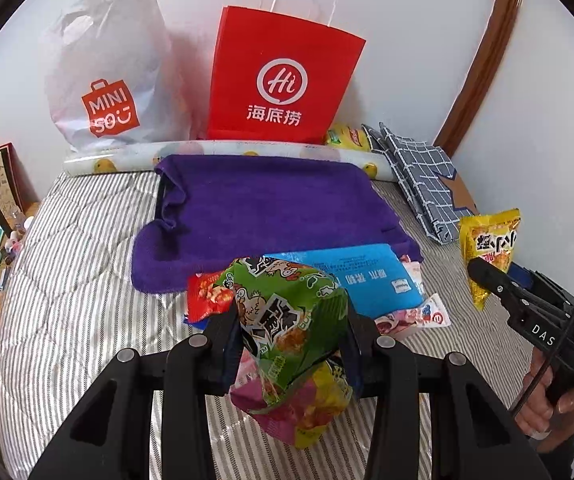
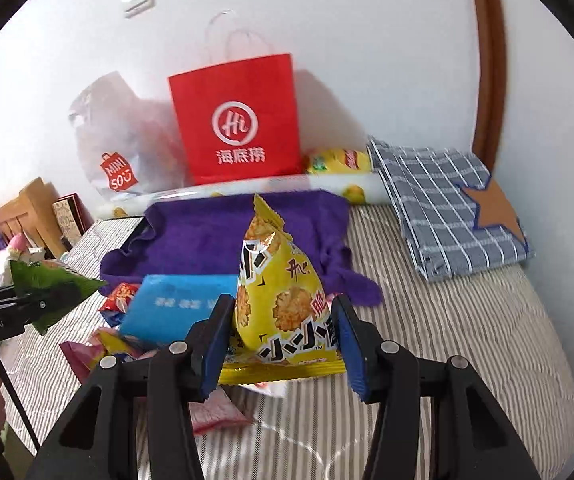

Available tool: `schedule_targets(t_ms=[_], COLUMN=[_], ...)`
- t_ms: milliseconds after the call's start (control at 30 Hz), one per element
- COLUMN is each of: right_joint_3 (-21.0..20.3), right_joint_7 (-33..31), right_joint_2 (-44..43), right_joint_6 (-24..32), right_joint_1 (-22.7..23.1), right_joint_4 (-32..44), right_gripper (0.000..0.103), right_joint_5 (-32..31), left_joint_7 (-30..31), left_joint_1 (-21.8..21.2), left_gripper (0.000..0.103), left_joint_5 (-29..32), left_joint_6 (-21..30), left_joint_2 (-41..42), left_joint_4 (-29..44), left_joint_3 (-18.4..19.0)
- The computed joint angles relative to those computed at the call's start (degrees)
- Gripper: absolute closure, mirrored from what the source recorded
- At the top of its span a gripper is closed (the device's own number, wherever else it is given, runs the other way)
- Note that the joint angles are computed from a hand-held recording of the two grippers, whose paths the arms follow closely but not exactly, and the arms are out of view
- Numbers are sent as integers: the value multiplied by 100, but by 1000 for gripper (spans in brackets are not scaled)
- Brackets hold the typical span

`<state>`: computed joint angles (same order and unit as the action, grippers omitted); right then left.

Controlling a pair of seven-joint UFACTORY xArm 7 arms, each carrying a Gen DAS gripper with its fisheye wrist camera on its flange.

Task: Organize snacks
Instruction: 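Carry both packets over the purple towel and open both tools to drop them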

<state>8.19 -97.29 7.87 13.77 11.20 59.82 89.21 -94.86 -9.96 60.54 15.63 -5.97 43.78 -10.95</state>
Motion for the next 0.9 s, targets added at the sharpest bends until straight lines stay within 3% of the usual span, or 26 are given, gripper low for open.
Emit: schedule_targets(t_ms=[400, 900], right_joint_3=[145, 587], right_joint_7=[560, 2424], right_joint_2=[386, 1716], right_joint_6=[-142, -516], right_joint_1=[22, -168], right_joint_4=[630, 2170], right_gripper=[55, 55], right_joint_5=[-415, -2475], left_joint_7=[473, 1557], left_joint_1=[174, 267], left_gripper=[62, 62], left_joint_5=[-234, -774], left_joint_6=[-29, -121], left_joint_2=[32, 613], left_joint_4=[146, 819], left_joint_3=[110, 590])
